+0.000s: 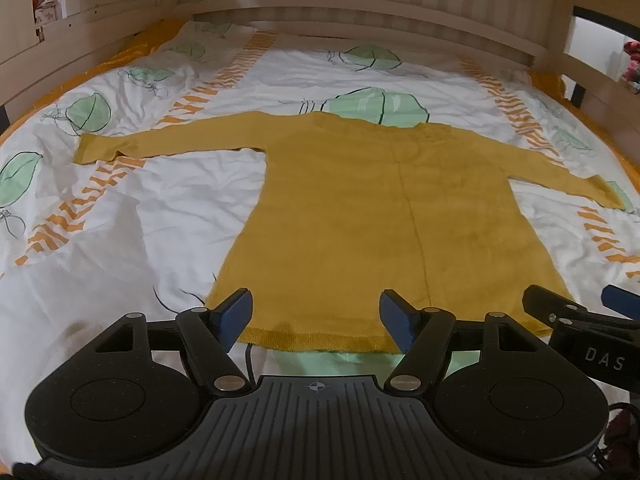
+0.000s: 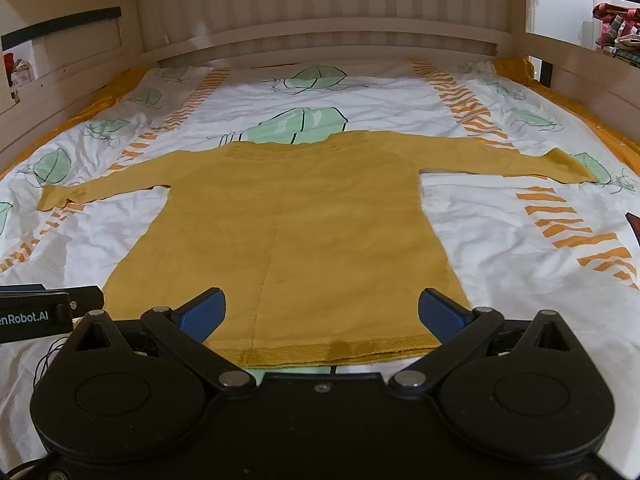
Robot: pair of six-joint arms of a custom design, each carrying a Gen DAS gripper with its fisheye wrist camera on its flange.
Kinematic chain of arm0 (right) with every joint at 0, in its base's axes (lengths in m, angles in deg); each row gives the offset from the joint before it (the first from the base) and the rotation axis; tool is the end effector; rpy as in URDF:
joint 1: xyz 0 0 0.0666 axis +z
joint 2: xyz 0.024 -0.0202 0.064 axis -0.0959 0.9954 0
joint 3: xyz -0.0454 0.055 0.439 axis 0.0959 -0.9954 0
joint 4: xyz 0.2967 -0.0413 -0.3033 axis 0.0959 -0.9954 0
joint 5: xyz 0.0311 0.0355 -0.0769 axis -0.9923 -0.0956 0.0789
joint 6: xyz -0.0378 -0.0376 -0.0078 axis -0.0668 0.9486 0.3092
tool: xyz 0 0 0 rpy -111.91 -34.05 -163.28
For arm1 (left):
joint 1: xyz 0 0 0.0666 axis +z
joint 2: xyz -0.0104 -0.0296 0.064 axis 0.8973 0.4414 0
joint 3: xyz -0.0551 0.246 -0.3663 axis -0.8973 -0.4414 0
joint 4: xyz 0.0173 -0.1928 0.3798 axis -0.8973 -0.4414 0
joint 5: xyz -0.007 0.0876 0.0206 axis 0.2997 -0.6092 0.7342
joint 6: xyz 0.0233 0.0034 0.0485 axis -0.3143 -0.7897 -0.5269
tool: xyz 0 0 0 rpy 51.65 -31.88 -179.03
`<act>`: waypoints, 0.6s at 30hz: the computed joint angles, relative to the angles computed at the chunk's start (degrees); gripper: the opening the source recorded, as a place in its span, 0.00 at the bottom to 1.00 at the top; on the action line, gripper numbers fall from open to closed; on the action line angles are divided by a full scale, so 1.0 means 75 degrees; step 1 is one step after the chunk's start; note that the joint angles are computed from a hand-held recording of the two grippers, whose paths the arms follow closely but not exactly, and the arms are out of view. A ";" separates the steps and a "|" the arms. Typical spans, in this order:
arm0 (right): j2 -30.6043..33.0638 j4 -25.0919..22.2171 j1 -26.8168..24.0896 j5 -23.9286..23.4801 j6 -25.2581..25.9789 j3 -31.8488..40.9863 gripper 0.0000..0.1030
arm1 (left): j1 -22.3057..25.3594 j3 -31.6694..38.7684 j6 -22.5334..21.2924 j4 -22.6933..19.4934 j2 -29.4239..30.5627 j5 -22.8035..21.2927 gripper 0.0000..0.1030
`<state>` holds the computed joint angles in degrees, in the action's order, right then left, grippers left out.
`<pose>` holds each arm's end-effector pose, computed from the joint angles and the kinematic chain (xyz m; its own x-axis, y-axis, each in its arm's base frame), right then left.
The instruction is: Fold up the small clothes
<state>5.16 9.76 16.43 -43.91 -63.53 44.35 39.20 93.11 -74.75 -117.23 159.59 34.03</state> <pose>0.4821 0.1756 0.4451 -0.5737 0.2764 -0.7710 0.3323 0.9389 0.0893 0.5643 -0.2555 0.4659 -0.6984 0.1848 -0.6915 0.2755 0.9611 -0.0214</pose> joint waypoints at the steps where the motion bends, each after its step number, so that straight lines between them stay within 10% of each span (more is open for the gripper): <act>1: 0.0007 0.0003 0.0004 -0.0006 0.0006 0.0012 1.00 | 0.0002 0.0011 0.0002 -0.0021 0.0004 -0.0002 0.67; 18: 0.0064 0.0048 -0.0045 -0.0167 0.0041 0.0059 1.00 | 0.0011 0.0194 0.0144 -0.0261 0.0161 0.0114 0.78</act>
<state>5.64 10.12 16.09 -45.16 -63.22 44.79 39.28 94.56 -73.66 -119.19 160.80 34.88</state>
